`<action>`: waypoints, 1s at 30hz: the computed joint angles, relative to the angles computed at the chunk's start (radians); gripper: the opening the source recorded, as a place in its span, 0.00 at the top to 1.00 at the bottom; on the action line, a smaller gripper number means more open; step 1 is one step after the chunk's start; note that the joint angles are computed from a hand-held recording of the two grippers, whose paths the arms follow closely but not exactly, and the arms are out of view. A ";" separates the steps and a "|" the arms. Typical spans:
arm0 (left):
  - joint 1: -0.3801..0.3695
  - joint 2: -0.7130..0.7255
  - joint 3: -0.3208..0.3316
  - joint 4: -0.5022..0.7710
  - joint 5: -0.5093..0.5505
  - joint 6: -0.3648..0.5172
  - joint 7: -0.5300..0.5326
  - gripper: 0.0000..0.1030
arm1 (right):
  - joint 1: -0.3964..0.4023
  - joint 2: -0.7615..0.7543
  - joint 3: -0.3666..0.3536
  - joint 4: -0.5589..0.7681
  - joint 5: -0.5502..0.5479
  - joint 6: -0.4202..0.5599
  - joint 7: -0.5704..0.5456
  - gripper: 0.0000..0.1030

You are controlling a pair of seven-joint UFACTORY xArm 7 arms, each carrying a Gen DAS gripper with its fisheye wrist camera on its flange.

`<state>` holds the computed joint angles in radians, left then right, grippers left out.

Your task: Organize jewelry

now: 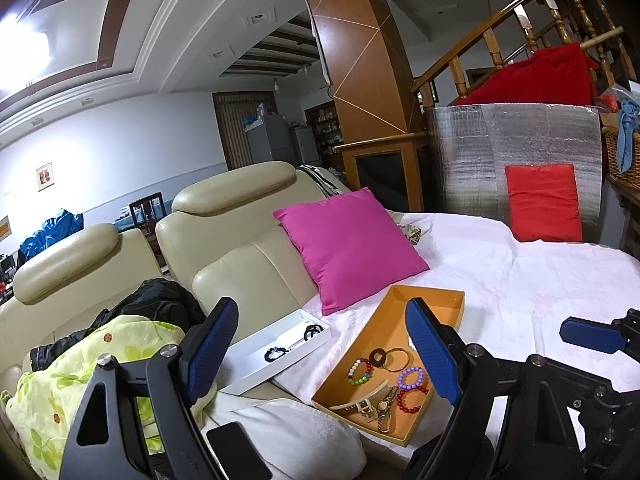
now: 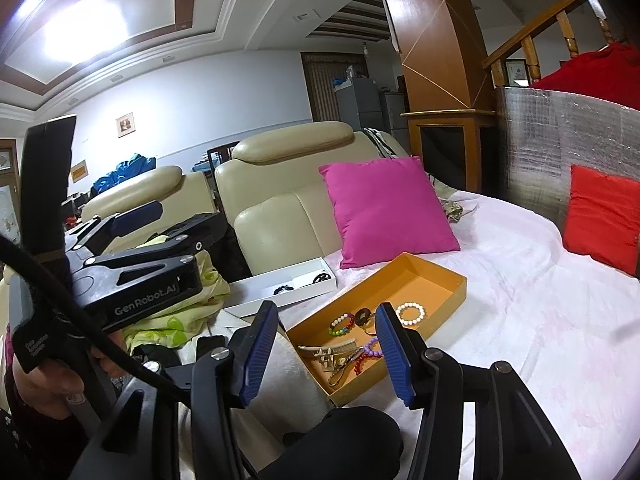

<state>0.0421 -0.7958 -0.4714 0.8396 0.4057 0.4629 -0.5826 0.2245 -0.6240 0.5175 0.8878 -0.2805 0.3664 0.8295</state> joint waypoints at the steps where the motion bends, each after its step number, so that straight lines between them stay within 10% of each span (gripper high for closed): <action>1: -0.003 0.001 0.003 -0.001 -0.001 -0.001 0.002 0.17 | 0.000 0.003 0.000 0.001 -0.001 -0.001 -0.002 0.47; 30: -0.003 0.011 0.040 -0.037 -0.006 -0.014 0.018 0.16 | -0.039 0.102 0.048 0.094 -0.116 0.088 0.106 0.46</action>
